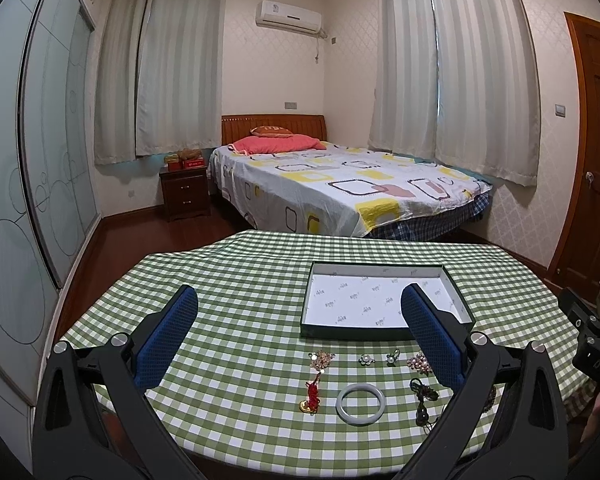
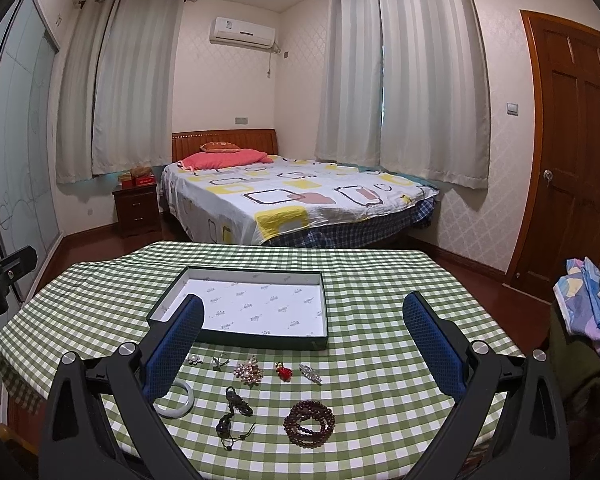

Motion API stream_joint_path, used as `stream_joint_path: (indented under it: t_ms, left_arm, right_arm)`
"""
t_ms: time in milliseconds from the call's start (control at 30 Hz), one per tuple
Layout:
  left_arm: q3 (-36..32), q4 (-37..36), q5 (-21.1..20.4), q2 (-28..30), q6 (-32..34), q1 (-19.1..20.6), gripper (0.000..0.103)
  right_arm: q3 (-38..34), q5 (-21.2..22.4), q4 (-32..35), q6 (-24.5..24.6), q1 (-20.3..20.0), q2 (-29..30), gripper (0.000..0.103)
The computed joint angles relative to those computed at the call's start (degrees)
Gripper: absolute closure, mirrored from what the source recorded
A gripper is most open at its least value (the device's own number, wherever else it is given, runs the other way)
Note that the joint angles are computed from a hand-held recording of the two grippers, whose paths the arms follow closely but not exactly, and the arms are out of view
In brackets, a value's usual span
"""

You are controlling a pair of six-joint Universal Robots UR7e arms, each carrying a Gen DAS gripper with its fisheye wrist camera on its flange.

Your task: Organize jewelry

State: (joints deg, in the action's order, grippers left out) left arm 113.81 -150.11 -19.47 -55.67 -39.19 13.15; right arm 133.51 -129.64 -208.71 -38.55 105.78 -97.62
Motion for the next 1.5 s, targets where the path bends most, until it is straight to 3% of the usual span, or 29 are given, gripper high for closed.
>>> stream_joint_path:
  t_ms: [333,533,700,967,1000,1033,1100,1367,1467,1500]
  left_arm:
    - [0.49,-0.67,-6.45,3.23,-0.51,6.27,0.004]
    - [0.96,-1.85,-11.11,6.73,0.04,10.71,0.004]
    - [0.74,-3.79,-13.38,8.84,1.11,13.66,0.004]
    - [-0.77,-1.63,-15.7,10.52,-0.09,16.18,0.004]
    - [-0.83,-1.36,-15.77,10.59,-0.34,16.31,0.004]
    - [-1.04,-1.01,-15.9,10.72,-0.51,16.45,0.004]
    - [-1.36,-0.79,-16.04,11.14,-0.39,16.73,0.004]
    - [-1.44,0.08,-16.37,11.48,-0.37,16.77,0.004]
    - [-1.46,-0.02,-16.39,11.55,-0.13,16.91,0.006]
    - [-1.41,0.02,-16.37,11.53,-0.21,16.88,0.011]
  right_arm:
    - [4.4,11.31,3.16,4.16,-13.99,-1.36,0.006]
    - [5.88,14.53,5.53,4.02,-22.18,1.69,0.007]
    - [5.55,15.9,7.53,5.15,-25.62,3.09,0.007]
    - [5.23,15.83,10.86,5.74,-27.6,4.15,0.01]
    - [5.17,16.15,11.44,5.86,-27.91,4.11,0.017]
    - [4.94,16.25,12.37,6.21,-28.27,4.14,0.033]
    - [4.98,16.01,11.6,6.08,-28.48,4.5,0.043]
    - [5.84,16.82,10.46,3.91,-29.05,4.1,0.05]
    - [6.25,17.82,11.1,3.74,-29.36,3.36,0.06]
    - [6.36,18.47,11.6,3.82,-29.6,2.94,0.064]
